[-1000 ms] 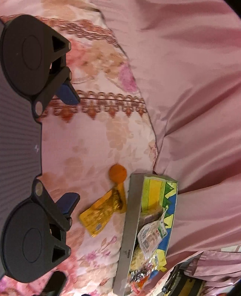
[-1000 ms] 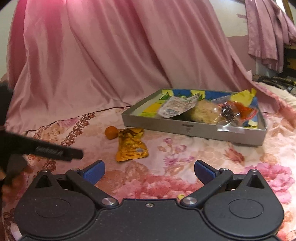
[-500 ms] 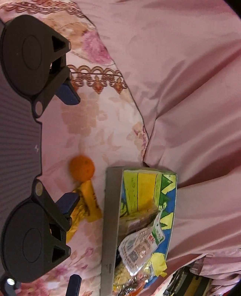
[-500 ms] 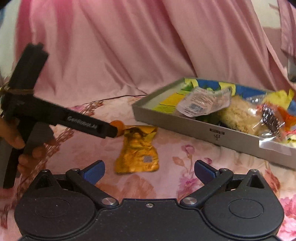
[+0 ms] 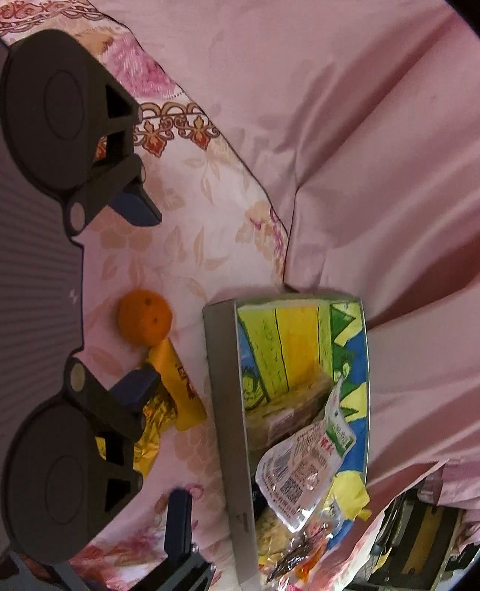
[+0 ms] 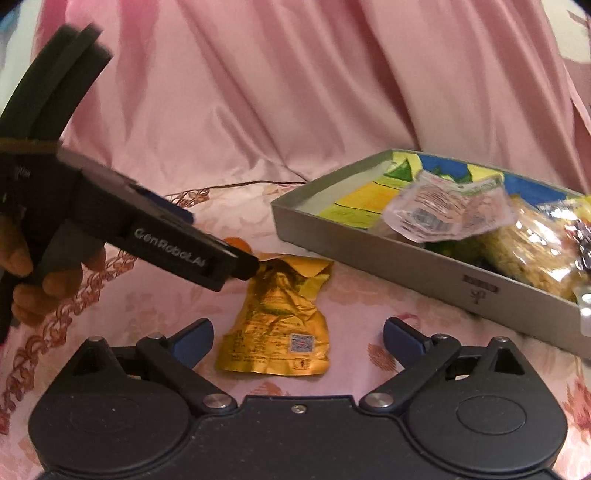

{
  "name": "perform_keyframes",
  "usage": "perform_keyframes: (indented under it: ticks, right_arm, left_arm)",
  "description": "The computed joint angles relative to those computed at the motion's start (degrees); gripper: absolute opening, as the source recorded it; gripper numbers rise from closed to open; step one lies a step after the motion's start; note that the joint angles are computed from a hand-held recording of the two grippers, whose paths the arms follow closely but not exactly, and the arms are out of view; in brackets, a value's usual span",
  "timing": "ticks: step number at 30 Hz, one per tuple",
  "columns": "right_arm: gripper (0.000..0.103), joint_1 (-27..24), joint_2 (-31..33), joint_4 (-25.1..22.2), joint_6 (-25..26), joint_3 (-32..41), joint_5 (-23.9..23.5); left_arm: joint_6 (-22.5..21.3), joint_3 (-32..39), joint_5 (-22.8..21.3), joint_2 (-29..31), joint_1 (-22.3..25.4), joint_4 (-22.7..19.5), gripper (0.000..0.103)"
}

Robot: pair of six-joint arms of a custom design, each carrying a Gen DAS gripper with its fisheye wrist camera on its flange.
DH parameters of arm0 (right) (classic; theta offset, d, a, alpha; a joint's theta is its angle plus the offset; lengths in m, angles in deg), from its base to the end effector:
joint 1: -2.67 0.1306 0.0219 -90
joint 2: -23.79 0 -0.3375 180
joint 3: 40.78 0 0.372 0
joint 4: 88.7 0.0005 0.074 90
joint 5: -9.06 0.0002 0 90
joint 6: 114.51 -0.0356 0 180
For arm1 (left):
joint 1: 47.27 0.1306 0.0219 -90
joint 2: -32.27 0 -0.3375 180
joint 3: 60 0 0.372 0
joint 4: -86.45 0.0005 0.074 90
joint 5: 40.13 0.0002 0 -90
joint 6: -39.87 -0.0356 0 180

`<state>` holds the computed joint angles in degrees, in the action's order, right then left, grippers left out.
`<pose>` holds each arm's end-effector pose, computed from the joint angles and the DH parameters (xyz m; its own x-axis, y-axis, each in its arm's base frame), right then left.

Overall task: Organize snacks
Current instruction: 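Move both tools toward the orange mandarin and gold foil pack, then grasp the orange mandarin with the left tool while the right tool grasps the gold foil pack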

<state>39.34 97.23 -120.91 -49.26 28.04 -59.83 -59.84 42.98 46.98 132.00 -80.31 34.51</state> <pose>0.3145 0.2176 0.3597 -0.5731 0.0602 -0.8173 -0.0947 0.9858 0.1390 0.4387 -0.2838 0.4019 -0.5335 0.5479 -0.6443 0.6154 0.7740 0.1487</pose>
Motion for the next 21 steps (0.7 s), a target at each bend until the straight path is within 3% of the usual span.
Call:
perform_keyframes:
  ticks: [11, 15, 21]
  right_arm:
    - [0.077, 1.77, 1.52, -0.44, 2.8, 0.61, 4.56]
    - [0.066, 1.78, 1.38, 0.03, 3.39, 0.35, 4.3]
    - [0.064, 1.81, 1.18, -0.63, 3.66, 0.43, 4.24]
  left_arm:
    - [0.87, 1.58, 5.29, 1.39, 1.47, -2.58, 0.04]
    - [2.22, 1.32, 5.52, 1.35, 1.51, -2.2, 0.037]
    - [6.54, 0.03, 2.42, 0.21, 0.47, -2.18, 0.036]
